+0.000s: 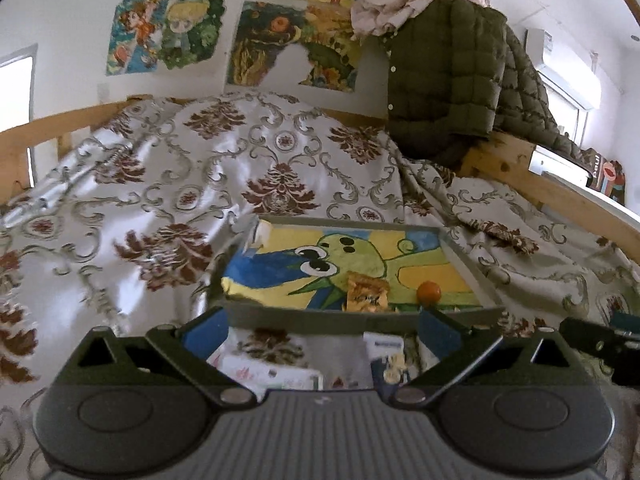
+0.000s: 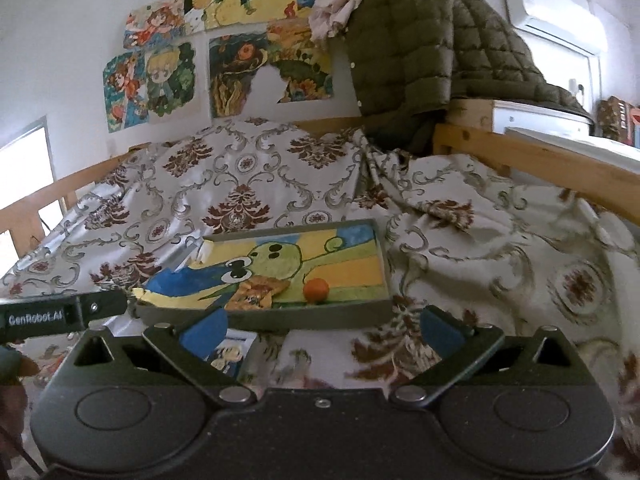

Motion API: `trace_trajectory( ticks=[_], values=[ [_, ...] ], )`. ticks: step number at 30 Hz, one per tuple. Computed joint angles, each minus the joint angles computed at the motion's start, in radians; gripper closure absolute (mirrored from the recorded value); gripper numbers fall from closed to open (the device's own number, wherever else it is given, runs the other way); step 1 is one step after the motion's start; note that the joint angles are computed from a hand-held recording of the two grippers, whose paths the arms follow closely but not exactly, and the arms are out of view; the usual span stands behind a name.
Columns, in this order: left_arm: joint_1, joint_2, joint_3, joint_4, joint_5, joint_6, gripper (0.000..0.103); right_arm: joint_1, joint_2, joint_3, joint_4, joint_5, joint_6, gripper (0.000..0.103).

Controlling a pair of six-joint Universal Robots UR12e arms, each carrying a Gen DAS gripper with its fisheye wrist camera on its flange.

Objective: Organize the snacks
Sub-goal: 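Lift both tools out of the tray back toward the remaining snacks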

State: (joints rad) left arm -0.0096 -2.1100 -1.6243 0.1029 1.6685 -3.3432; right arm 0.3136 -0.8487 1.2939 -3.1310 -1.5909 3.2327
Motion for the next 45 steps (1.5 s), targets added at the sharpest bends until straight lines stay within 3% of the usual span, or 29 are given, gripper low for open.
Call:
trace_trajectory(
  ticks=[7,15,20,29,45],
  values=[
    [-0.013,0.059,-0.110,0.108,0.033,0.085,0.000,0.014,-0.065,0.117,-0.063,-0.037,0.013,0.001],
    [-0.003,0.119,-0.216,0.126,-0.013,0.137,0.000,0.038,-0.120,0.223,-0.069,-0.071,0.033,0.001],
    [0.012,0.146,-0.265,0.127,-0.041,0.127,0.000,0.053,-0.141,0.269,-0.057,-0.087,0.041,0.001],
    [0.027,0.170,-0.314,0.149,-0.029,0.115,0.000,0.070,-0.147,0.282,-0.050,-0.092,0.009,0.001],
    [0.028,0.175,-0.305,0.087,0.004,0.039,0.000,0.073,-0.129,0.257,-0.023,-0.025,-0.037,0.001]
  ],
)
